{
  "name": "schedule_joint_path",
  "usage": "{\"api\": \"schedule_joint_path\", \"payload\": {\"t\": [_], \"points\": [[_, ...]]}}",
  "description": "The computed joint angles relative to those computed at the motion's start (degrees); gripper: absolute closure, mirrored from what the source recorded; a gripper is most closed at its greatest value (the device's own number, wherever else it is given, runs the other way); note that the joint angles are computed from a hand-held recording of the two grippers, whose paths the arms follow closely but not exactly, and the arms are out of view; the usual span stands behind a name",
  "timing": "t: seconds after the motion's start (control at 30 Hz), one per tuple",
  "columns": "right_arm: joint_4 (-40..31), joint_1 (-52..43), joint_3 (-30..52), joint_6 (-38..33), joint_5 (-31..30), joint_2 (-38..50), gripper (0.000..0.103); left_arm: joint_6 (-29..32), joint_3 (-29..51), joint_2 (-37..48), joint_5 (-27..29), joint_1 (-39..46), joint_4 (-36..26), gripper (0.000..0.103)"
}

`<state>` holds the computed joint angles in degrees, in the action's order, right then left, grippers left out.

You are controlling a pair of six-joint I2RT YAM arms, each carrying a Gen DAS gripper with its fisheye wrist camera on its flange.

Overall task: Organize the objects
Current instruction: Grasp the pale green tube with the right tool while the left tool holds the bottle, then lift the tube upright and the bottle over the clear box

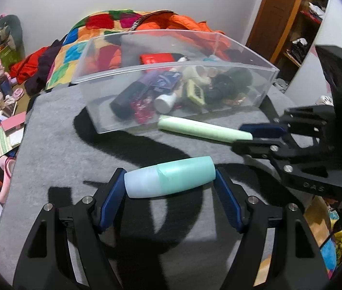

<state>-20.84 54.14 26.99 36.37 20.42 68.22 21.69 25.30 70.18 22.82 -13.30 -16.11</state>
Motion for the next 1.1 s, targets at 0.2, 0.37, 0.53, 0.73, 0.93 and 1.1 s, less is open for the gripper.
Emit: {"api": "schedule_joint_path", "payload": {"t": [0.2, 0.37, 0.53, 0.73, 0.93, 1.1], "points": [[-5.7, 5.1, -3.7, 5.1, 0.2, -9.5, 0.086, -0.2, -1.9, -2.4, -2.1, -4.7, 0.9, 0.030], [-4.6, 4.1, -1.6, 3.9, 1.0, -7.0, 0.070, -2.5, -2.2, -2.4, -3.9, -5.7, 1.8, 0.024], [1.3, -1.3, 0.2, -0.6, -0.8, 0.4, 0.070, -5.4, -3.4, -2.0, -5.1, -6.2, 4.6, 0.022], [4.0, 0.4, -1.0, 1.6, 0.8, 0.8, 0.089, -8.0, -6.4, -4.6, -4.8, -5.9, 8.2, 0.030], [-0.6, 5.9, -2.0, 7.4, 4.9, -4.3, 0.089, -8.2, -5.9, -7.9, -2.9, -3.9, 5.3, 0.030], [-6.9, 11.0, -1.7, 13.0, 10.1, -12.1, 0.089, -9.0, -3.5, -11.2, -1.6, -2.6, 2.0, 0.030]]}}
